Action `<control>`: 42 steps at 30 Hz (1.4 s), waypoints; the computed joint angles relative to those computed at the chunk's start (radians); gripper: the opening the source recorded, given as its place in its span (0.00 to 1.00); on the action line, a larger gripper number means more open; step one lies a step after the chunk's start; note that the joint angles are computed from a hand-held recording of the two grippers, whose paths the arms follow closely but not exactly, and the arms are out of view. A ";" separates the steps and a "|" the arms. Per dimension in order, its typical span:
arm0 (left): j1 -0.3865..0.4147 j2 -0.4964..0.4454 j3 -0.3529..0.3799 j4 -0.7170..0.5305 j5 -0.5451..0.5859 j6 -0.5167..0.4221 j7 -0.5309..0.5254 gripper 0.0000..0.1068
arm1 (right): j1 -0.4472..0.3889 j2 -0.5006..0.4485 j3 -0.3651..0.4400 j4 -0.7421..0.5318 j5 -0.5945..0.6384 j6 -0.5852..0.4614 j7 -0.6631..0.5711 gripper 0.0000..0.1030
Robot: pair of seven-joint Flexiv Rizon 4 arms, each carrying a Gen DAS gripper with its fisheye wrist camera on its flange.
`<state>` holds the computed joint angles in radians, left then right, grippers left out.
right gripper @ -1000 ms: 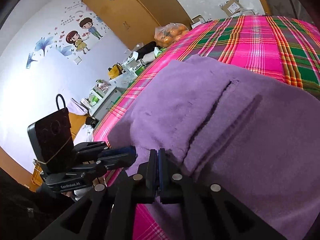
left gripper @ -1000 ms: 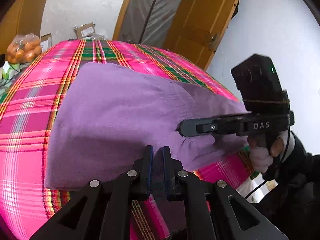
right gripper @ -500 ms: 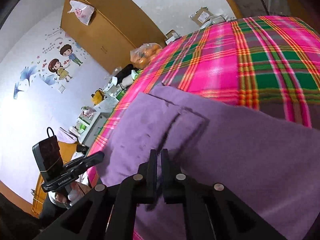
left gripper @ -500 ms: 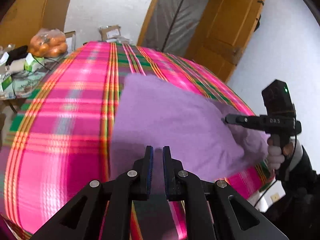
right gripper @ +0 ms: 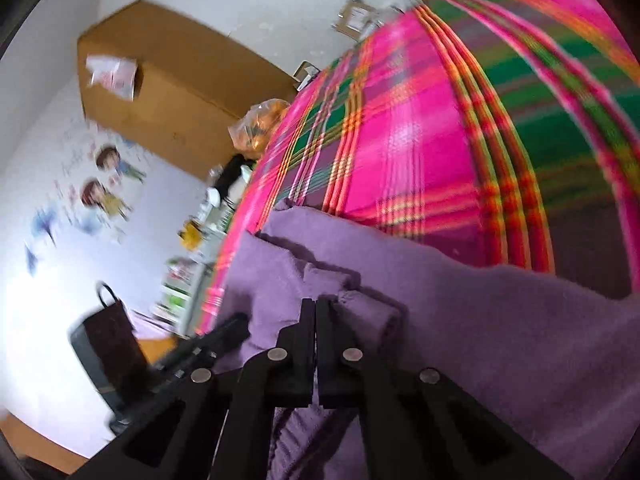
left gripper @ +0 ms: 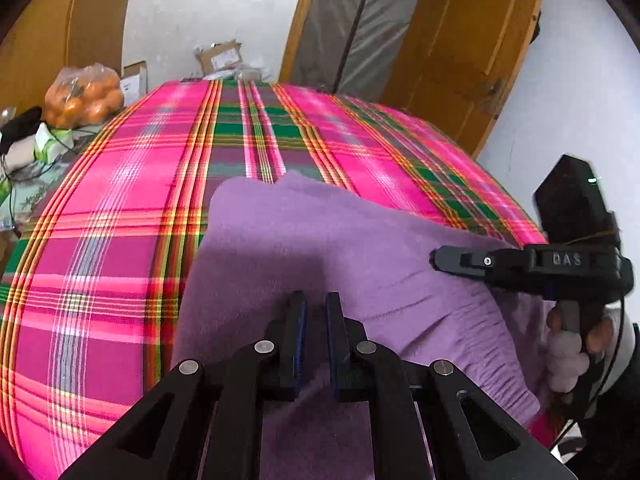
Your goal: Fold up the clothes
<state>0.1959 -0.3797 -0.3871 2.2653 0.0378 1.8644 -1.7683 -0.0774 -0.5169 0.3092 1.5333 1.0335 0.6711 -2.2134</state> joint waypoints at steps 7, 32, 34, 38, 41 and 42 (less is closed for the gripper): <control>0.081 0.027 -0.064 0.026 0.024 0.023 -0.050 0.09 | -0.024 0.019 -0.009 0.006 0.068 0.063 0.018 0.10; 0.193 0.032 -0.181 0.127 0.335 0.154 -0.247 0.09 | 0.020 0.211 -0.074 0.215 0.047 -0.195 -0.394 0.12; 0.177 0.020 -0.173 0.130 0.333 0.141 -0.239 0.09 | 0.033 0.209 -0.085 0.221 0.039 -0.179 -0.387 0.02; 0.148 0.019 -0.142 0.140 0.319 0.171 -0.240 0.09 | 0.040 0.229 -0.092 0.235 0.039 -0.169 -0.398 0.00; 0.142 0.052 -0.131 0.150 0.326 0.174 -0.246 0.10 | 0.049 0.244 -0.098 0.247 0.034 -0.158 -0.407 0.04; 0.148 0.057 -0.131 0.152 0.335 0.179 -0.251 0.10 | 0.058 0.245 -0.101 0.251 0.020 -0.143 -0.406 0.04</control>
<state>0.3435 -0.3230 -0.5182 2.4178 0.3727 2.0429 -2.0193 -0.0193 -0.2717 0.2087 1.7847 1.0533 0.5277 -2.6194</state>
